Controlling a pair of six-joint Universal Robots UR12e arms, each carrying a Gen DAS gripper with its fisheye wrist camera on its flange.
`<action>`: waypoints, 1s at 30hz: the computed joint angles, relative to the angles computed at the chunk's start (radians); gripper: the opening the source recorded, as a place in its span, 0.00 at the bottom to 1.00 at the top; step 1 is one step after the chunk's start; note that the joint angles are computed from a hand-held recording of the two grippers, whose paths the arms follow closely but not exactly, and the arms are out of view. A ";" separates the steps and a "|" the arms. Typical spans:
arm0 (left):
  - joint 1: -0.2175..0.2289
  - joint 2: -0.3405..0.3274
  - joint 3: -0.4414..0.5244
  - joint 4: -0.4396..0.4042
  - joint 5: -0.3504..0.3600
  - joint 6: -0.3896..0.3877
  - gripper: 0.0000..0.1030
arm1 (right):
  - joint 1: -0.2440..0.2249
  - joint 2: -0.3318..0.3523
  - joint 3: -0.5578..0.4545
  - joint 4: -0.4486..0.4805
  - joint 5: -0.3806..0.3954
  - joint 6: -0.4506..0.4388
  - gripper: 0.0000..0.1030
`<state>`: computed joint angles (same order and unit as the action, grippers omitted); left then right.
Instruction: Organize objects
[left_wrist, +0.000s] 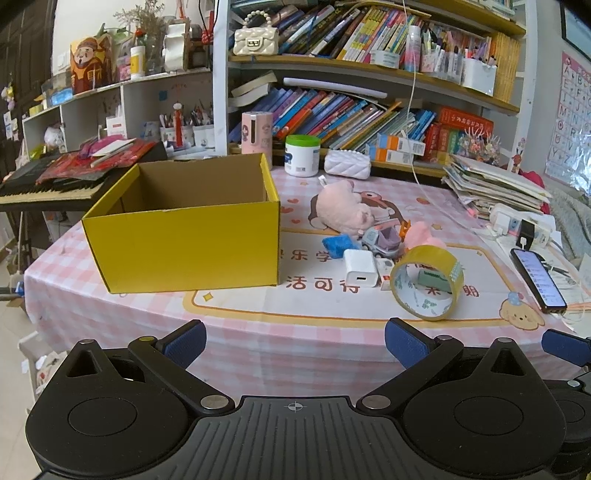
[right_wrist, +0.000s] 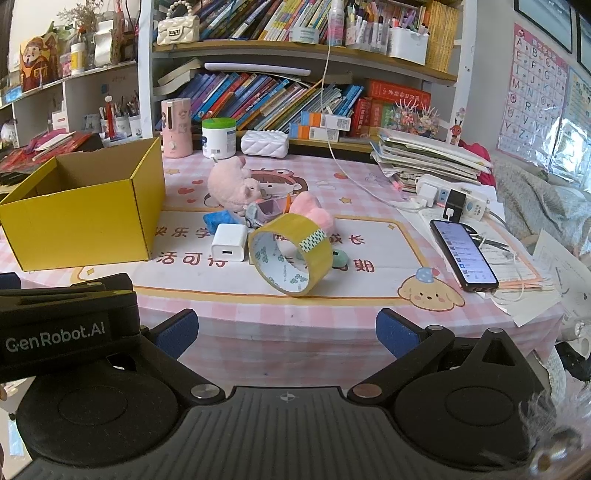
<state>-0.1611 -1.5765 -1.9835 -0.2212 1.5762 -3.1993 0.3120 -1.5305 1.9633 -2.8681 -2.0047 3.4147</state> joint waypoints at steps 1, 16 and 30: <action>0.000 0.001 0.000 0.002 0.001 -0.001 1.00 | 0.000 -0.001 0.000 -0.002 -0.001 -0.001 1.00; -0.001 0.006 -0.009 0.037 -0.001 0.001 1.00 | 0.006 -0.005 0.008 -0.038 -0.012 -0.008 1.00; -0.001 0.004 -0.009 0.047 -0.007 0.002 1.00 | 0.006 -0.006 0.009 -0.045 -0.012 -0.006 0.99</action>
